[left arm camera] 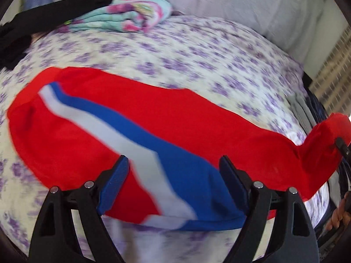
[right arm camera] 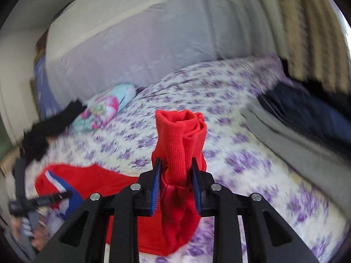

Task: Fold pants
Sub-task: 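Grasp the red ribbed cuff with the right tool and lift it, then lay the cuff onto the striped garment with the right tool and release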

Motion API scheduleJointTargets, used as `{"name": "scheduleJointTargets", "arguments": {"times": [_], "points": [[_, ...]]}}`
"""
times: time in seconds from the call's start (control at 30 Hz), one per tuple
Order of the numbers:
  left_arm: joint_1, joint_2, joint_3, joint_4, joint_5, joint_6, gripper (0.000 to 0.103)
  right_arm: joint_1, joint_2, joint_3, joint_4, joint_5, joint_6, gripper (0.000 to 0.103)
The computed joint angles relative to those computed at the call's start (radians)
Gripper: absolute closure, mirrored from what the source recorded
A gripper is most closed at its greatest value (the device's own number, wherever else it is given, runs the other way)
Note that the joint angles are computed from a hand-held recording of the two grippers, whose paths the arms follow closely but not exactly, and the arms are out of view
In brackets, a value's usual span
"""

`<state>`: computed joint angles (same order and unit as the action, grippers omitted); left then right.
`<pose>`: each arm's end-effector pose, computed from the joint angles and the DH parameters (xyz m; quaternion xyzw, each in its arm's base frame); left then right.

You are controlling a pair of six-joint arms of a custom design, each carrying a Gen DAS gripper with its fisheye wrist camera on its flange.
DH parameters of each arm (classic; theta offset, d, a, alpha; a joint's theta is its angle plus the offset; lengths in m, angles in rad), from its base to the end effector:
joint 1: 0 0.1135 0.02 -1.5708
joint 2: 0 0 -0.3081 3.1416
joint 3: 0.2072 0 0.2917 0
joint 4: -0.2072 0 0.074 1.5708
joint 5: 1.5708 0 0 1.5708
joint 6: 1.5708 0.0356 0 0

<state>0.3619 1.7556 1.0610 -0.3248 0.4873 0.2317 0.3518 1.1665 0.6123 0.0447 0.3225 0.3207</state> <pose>0.3703 0.1223 0.1899 0.0048 0.9361 -0.1447 0.3205 0.2547 0.0815 0.2450 0.0680 0.8524 0.0341 0.5172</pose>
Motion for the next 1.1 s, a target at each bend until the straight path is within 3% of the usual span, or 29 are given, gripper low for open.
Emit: {"name": "scheduleJointTargets", "arguments": {"times": [0.17, 0.4, 0.67, 0.87, 0.9, 1.0, 1.1], "points": [[0.120, 0.027, 0.040, 0.024, 0.074, -0.014, 0.021, 0.224, 0.264, 0.222, -0.067, 0.186, -0.161, 0.077], [0.201, 0.028, 0.056, 0.046, 0.099, 0.007, 0.021, 0.324, 0.530, 0.416, -0.135, 0.162, -0.214, 0.079], [0.237, 0.054, 0.088, 0.019, 0.148, 0.027, 0.020, 0.392, 0.618, 0.474, -0.153, 0.228, -0.315, 0.079], [0.243, 0.063, 0.095, 0.006, 0.162, 0.046, 0.020, 0.430, 0.626, 0.457, -0.159, 0.209, -0.355, 0.079], [0.243, 0.064, 0.095, 0.005, 0.162, 0.046, 0.020, 0.435, 0.626, 0.456, -0.162, 0.213, -0.360, 0.076], [0.243, 0.062, 0.089, 0.015, 0.157, 0.047, 0.020, 0.435, 0.644, 0.466, -0.200, 0.170, -0.399, 0.048], [0.245, 0.062, 0.090, 0.011, 0.158, 0.061, 0.020, 0.413, 0.574, 0.428, -0.203, 0.034, -0.365, 0.041]]}}
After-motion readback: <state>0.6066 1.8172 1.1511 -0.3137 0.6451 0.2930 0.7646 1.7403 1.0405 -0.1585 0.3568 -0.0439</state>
